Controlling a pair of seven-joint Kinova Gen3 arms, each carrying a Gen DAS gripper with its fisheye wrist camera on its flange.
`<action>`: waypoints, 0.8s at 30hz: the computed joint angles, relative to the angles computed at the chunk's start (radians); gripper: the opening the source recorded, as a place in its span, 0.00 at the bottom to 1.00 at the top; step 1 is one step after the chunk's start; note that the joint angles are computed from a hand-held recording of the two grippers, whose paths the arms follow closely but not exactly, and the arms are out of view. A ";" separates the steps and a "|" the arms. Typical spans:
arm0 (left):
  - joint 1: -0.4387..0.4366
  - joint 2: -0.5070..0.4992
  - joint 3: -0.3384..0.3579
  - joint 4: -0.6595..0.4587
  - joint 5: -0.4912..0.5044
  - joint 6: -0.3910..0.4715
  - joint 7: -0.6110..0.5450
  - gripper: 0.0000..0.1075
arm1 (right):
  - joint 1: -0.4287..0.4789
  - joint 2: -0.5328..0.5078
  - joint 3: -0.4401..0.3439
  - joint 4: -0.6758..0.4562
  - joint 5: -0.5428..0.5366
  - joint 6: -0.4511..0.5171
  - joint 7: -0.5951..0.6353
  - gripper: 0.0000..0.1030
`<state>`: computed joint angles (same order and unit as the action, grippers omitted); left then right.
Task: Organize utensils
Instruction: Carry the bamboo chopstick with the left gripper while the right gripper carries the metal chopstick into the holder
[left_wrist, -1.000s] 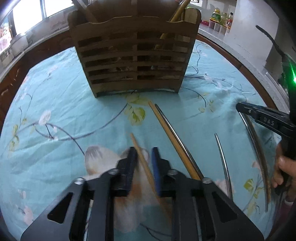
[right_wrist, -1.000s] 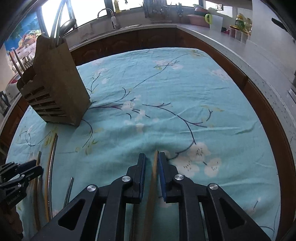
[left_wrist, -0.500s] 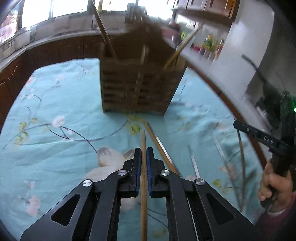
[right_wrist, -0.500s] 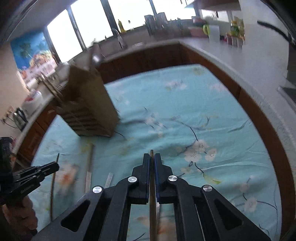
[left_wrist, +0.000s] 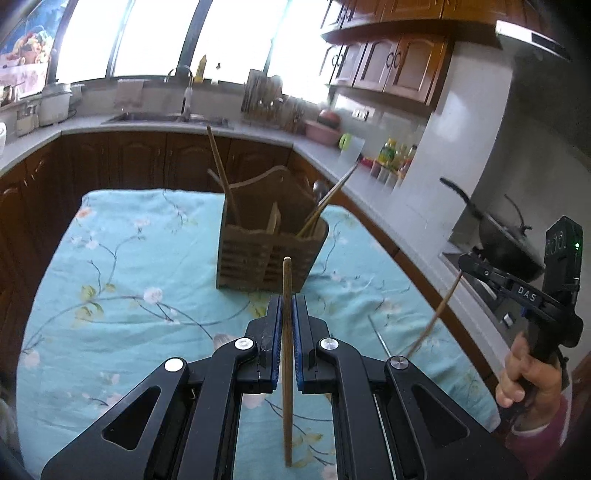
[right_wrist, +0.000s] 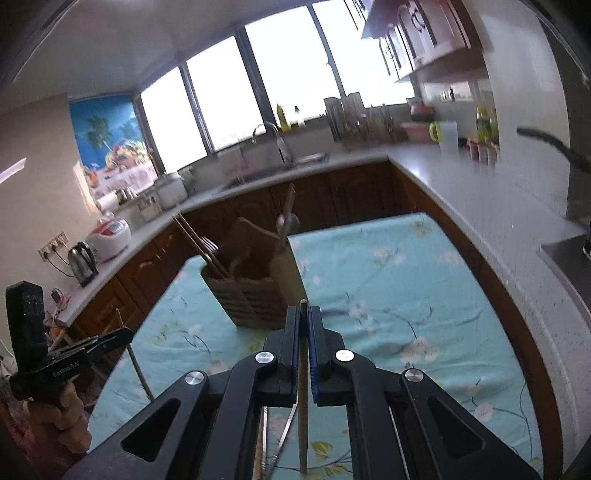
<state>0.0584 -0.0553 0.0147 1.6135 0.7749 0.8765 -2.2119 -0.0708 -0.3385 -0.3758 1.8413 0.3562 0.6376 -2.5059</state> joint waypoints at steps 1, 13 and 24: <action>-0.003 -0.005 -0.004 0.001 0.007 -0.001 -0.006 0.04 | 0.005 -0.002 -0.007 -0.002 0.007 -0.003 -0.006 0.04; -0.017 0.001 -0.014 -0.013 0.022 -0.026 -0.005 0.04 | 0.012 0.025 -0.034 -0.042 0.056 -0.024 -0.046 0.04; -0.022 0.032 0.004 -0.073 0.020 -0.080 0.021 0.04 | -0.012 0.079 -0.023 -0.093 0.113 -0.030 -0.083 0.04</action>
<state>0.0361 -0.0235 0.0186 1.5401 0.7951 0.7963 -2.1911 -0.0831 -0.2599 -0.3985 1.7480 0.4692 0.6081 -2.5884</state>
